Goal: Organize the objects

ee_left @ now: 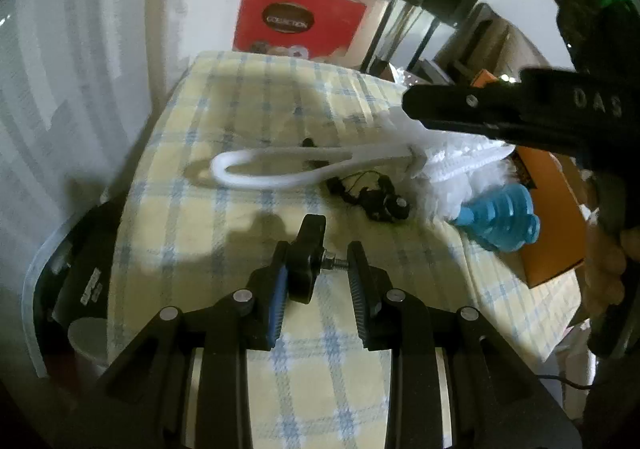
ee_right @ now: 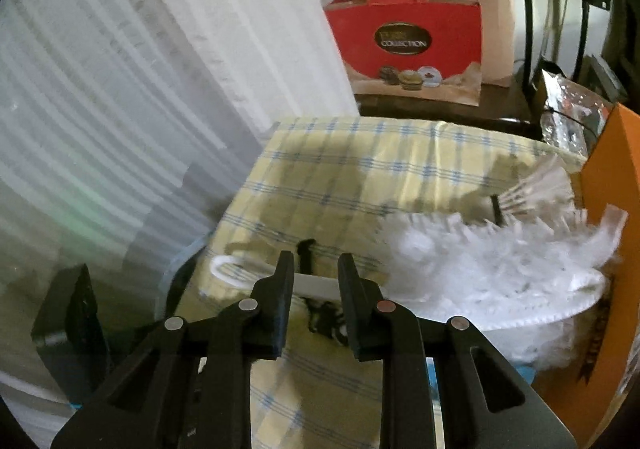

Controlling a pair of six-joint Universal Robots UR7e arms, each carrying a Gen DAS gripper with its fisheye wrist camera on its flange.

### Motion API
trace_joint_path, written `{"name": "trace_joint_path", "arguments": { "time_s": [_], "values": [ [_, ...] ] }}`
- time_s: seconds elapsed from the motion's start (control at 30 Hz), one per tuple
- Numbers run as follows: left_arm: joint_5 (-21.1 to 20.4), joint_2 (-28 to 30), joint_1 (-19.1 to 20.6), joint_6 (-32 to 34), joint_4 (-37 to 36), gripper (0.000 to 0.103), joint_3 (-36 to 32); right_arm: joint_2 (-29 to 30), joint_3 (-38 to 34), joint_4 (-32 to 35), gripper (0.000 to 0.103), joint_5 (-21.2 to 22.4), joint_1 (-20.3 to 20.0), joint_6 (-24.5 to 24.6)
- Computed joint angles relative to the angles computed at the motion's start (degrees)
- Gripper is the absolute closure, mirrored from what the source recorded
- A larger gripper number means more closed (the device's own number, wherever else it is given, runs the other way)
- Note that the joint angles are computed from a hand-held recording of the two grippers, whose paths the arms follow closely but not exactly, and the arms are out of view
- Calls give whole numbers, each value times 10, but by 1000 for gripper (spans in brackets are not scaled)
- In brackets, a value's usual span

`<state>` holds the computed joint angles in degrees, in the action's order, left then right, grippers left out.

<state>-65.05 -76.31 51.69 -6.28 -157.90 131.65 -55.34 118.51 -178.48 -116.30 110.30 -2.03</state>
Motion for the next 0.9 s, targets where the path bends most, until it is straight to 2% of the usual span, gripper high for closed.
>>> {"name": "trace_joint_path", "arguments": {
  "time_s": [0.2, 0.37, 0.47, 0.7, 0.9],
  "values": [
    [-3, -25, 6, -16, 6, 77, 15, 9, 20, -17, 79, -6, 18, -17],
    [-3, -44, 5, -25, 10, 77, 26, 18, 29, 4, 79, 0, 21, -26],
    [-2, -53, 6, -27, 13, 77, 29, 34, 24, 10, 79, -16, 22, -31],
    [-5, -62, 8, -31, 15, 77, 30, 78, -12, -5, 79, -60, 15, -59],
    [-8, -57, 11, -33, 14, 77, 27, 98, -47, 17, 79, -63, 0, -56]
  ]
}}
